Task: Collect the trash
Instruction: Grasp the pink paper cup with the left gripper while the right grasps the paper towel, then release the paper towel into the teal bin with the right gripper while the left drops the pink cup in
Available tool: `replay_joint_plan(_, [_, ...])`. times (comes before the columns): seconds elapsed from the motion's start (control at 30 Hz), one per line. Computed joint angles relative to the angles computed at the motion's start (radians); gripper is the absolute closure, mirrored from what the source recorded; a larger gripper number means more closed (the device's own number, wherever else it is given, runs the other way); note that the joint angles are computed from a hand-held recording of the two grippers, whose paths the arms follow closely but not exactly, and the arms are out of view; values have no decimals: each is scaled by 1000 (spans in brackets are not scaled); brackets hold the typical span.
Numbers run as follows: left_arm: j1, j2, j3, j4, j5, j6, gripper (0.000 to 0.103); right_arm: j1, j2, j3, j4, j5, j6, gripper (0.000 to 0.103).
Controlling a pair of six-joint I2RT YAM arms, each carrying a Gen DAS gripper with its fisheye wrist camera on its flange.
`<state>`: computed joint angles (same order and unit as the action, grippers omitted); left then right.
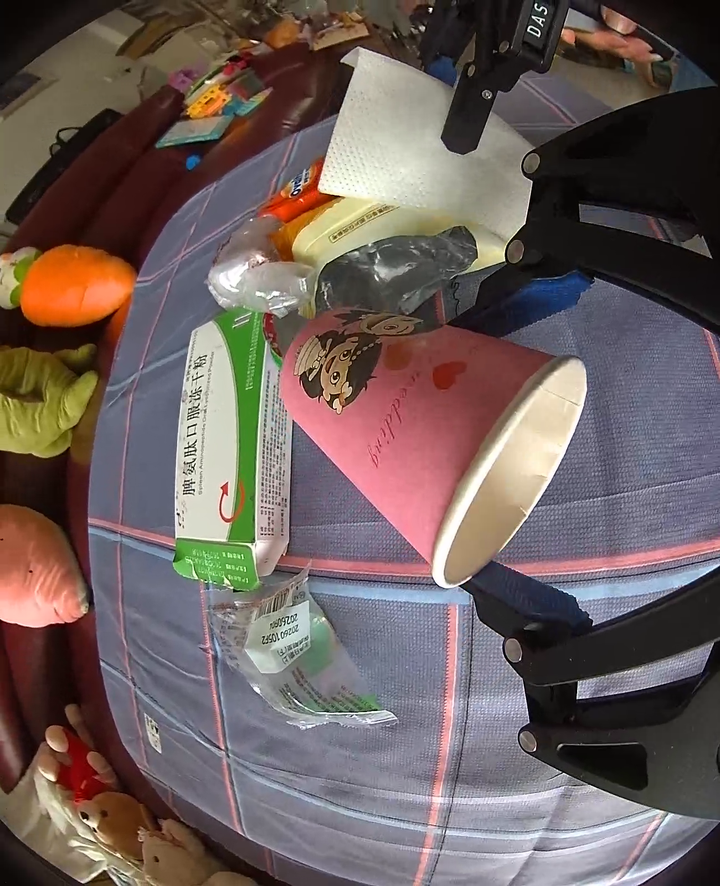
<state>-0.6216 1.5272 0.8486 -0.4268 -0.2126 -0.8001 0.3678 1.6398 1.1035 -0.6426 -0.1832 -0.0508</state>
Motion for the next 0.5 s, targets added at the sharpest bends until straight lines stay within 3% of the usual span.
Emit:
replay_joint_plan(0.03, [-12, 1, 3, -3, -5, -10, 25, -9, -7, -10, -2, -9, -4, 70])
replay_joint_plan(0.07, [-22, 1, 5, -5, -9, -20, 25, -23, -12, -15, -10, -26, -6, 76])
replay_joint_plan(0.2, [-56, -24, 16, -26, -31, -47, 25, -76, -37, -27, -26, -70, -16, 80])
replay_joint_plan(0.23, [-64, -28, 22, -34, -37, -52, 25, -90, -48, -32, -29, -82, -24, 92])
replay_joint_plan(0.5, [-146, -7, 152, -101, -87, -62, 25, -219, -125, -36, -48, -138, -62, 94])
